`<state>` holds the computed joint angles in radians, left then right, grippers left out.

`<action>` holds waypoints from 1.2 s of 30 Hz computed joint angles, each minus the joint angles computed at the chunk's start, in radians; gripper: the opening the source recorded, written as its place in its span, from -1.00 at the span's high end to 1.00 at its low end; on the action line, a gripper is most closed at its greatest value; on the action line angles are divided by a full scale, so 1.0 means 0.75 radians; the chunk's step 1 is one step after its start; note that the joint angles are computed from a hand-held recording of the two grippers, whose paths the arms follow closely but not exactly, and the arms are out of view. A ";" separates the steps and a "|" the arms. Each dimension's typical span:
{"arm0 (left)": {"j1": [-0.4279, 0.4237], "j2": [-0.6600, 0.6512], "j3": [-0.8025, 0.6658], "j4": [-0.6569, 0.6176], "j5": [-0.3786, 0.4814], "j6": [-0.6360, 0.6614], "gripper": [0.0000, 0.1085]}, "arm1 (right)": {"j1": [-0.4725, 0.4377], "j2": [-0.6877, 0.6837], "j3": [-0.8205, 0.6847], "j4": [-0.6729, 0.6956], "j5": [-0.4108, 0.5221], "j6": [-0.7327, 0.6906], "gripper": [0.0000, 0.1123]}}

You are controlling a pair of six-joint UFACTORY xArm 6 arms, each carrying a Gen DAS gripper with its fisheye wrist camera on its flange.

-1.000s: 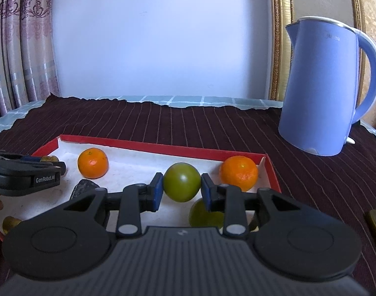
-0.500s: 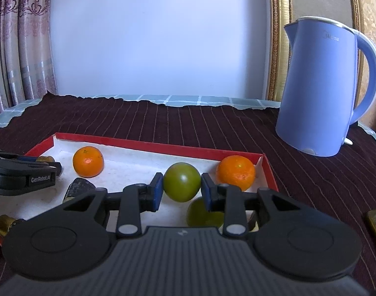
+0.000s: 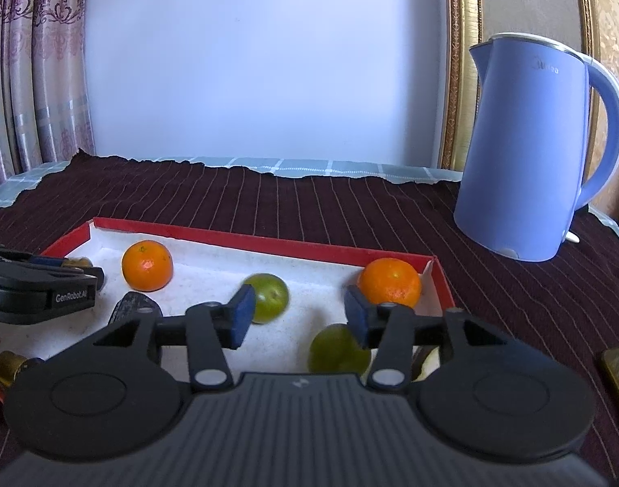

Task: Organize fruits
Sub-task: 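Open the right gripper to drop the green fruit into the tray, then open the left gripper to drop the brownish-yellow fruit into the tray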

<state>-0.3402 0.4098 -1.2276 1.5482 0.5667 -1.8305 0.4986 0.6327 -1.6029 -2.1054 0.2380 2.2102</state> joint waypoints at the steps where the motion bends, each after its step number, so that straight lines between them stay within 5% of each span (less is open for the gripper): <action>1: 0.000 0.000 0.000 0.000 -0.002 0.000 0.48 | 0.001 -0.005 0.007 -0.010 0.006 0.013 0.06; 13: -0.019 -0.044 0.044 0.010 0.002 -0.039 0.48 | 0.026 -0.075 0.104 -0.106 0.091 0.111 -0.50; 29: -0.061 -0.253 0.282 0.098 -0.006 -0.189 0.47 | 0.066 -0.223 0.329 -0.243 0.168 0.331 -0.83; 36: -0.094 -0.343 0.392 0.171 0.022 -0.276 0.47 | 0.091 -0.298 0.450 -0.287 0.237 0.447 -0.83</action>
